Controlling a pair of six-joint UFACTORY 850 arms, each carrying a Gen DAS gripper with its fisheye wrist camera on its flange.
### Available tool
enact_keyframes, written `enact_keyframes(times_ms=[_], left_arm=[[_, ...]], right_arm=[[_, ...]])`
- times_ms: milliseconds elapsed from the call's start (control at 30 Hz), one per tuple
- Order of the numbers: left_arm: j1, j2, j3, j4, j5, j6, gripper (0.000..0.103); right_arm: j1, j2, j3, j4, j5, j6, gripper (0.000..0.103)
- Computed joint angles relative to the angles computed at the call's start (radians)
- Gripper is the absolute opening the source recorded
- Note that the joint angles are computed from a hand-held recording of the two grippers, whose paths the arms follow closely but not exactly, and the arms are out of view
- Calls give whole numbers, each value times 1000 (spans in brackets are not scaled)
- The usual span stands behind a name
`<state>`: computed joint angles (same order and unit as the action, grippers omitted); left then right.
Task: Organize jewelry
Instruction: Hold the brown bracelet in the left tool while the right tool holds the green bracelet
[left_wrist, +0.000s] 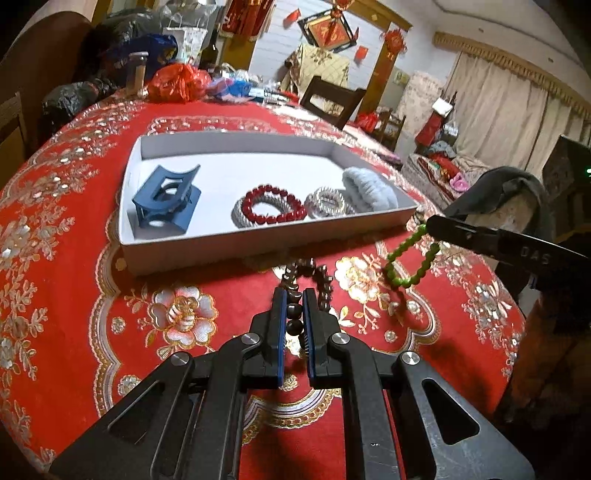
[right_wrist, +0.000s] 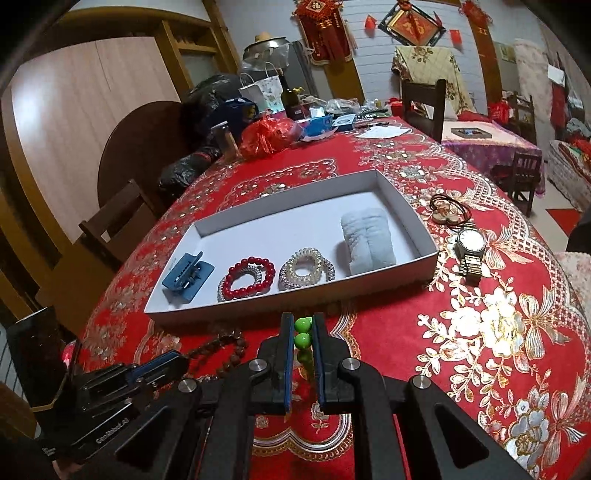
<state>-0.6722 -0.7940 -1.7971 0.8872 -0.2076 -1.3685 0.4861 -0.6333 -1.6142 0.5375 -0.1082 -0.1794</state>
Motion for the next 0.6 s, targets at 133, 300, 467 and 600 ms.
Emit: enact_keyframes(times_ms=[133, 300, 467, 600], left_arm=[[3, -7, -13, -52, -13, 42, 7], [1, -8, -15, -26, -32, 5, 7], [0, -8, -14, -24, -32, 13, 7], [-1, -7, -11, -22, -31, 16, 7]], right_arm=[[-2, 2, 4, 50, 3, -49, 9], [-4, 13, 18, 105, 12, -101, 9], [5, 7, 9, -191, 7, 184, 9], [9, 3, 3, -382, -1, 369, 9]])
